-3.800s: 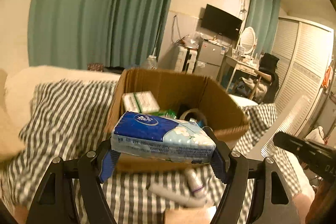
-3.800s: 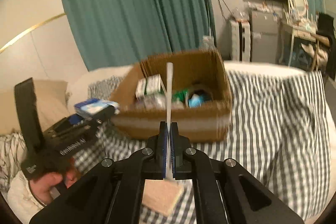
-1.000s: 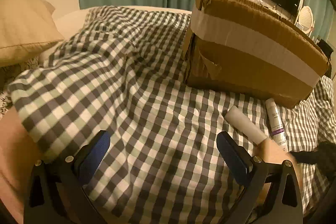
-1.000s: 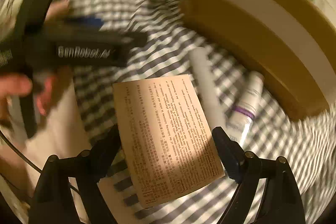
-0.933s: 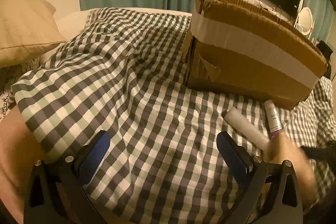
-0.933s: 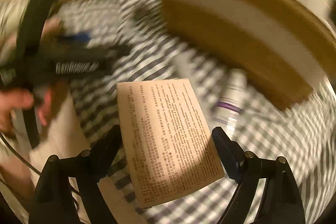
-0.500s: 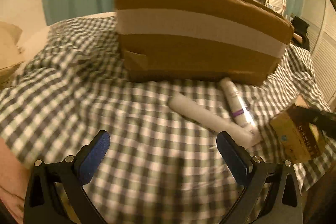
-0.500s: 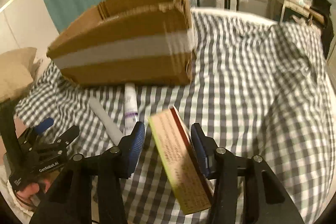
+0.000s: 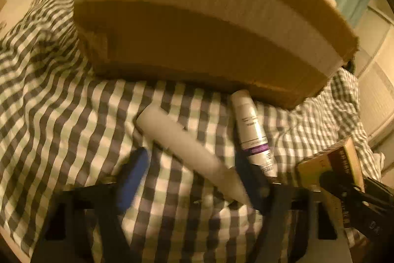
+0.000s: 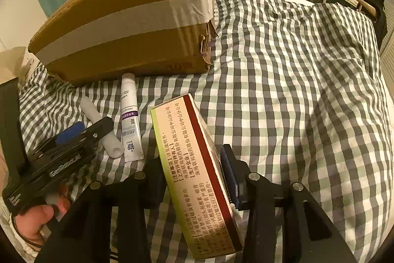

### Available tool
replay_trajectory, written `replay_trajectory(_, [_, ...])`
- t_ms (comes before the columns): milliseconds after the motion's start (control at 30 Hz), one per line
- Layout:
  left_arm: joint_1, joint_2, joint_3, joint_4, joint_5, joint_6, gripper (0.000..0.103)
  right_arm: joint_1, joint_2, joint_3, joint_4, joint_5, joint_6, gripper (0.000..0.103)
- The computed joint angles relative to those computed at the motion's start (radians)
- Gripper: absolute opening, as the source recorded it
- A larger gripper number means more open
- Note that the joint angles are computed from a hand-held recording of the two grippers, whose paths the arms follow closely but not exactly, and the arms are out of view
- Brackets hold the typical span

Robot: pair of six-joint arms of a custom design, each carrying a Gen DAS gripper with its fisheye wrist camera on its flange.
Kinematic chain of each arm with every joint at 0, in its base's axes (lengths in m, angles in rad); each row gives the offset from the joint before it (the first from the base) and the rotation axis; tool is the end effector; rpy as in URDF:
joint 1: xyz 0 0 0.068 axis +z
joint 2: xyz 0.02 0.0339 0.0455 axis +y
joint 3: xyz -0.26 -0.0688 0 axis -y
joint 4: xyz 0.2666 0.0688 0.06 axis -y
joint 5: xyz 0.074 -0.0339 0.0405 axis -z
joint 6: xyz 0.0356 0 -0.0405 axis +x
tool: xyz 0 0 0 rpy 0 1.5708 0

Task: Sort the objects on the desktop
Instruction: 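Grasp the white foam tube with the left gripper while the right grasps the yellow-red medicine box, then carry the foam tube and medicine box over the cardboard box with both grippers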

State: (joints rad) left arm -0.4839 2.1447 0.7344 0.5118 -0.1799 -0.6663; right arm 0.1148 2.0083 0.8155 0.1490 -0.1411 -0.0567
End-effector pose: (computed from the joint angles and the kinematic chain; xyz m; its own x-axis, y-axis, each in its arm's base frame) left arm 0.2959 -0.1483 -0.0070 -0.7664 -0.2842 -0.5761 -0.1458 0.9504 -0.2749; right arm 0.3364 0.0438 0.0290 -0.8468 -0.1541 -0.5090 -0.2320 0.9683 0.0929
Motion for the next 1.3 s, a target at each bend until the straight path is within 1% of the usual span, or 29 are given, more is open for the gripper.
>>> replay_trajectory(67, [0.012,-0.009,0.002,-0.014,0.038,0.013,0.034,0.002,-0.002,-0.012,0.019,0.008,-0.005,0.038])
replay_trajectory(100, [0.019,-0.014,-0.009,0.0,0.054,0.014,0.024,0.004,-0.008,-0.021,0.027,0.01,-0.007,0.038])
replay_trajectory(167, [0.028,-0.026,-0.033,0.021,0.086,0.017,0.017,0.008,-0.031,-0.047,0.052,0.015,-0.013,0.037])
replay_trajectory(233, [0.029,-0.044,-0.063,0.04,0.096,0.018,0.012,0.02,-0.08,-0.084,0.076,0.028,-0.012,0.036])
replay_trajectory(367, [0.034,-0.112,-0.142,0.084,0.119,0.025,0.01,0.011,-0.167,-0.148,0.102,0.009,0.001,0.036])
replay_trajectory(467, [0.007,-0.188,-0.199,0.096,0.1,0.026,0.01,-0.001,-0.234,-0.203,0.114,-0.018,0.02,0.036])
replay_trajectory(633, [-0.014,-0.293,-0.276,0.105,0.081,0.024,0.01,0.015,-0.321,-0.288,0.128,-0.023,0.042,0.036])
replay_trajectory(767, [-0.018,-0.397,-0.359,0.119,0.064,0.027,0.01,0.044,-0.395,-0.33,0.105,-0.015,0.059,0.036])
replay_trajectory(933, [-0.028,-0.569,-0.43,0.071,0.025,0.045,0.01,0.069,-0.499,-0.359,0.06,-0.014,0.074,0.036])
replay_trajectory(1033, [-0.037,-0.677,-0.458,0.02,0.0,0.061,0.01,0.088,-0.561,-0.366,0.028,0.0,0.076,0.036])
replay_trajectory(1100, [-0.053,-0.726,-0.452,-0.023,-0.026,0.07,0.01,0.099,-0.594,-0.363,0.002,0.002,0.077,0.036])
replay_trajectory(1200, [-0.054,-0.815,-0.447,-0.086,-0.039,0.09,0.01,0.118,-0.649,-0.357,-0.034,0.013,0.074,0.036])
replay_trajectory(1300, [-0.051,-0.866,-0.415,-0.15,-0.052,0.119,0.01,0.132,-0.698,-0.335,-0.078,0.011,0.071,0.036])
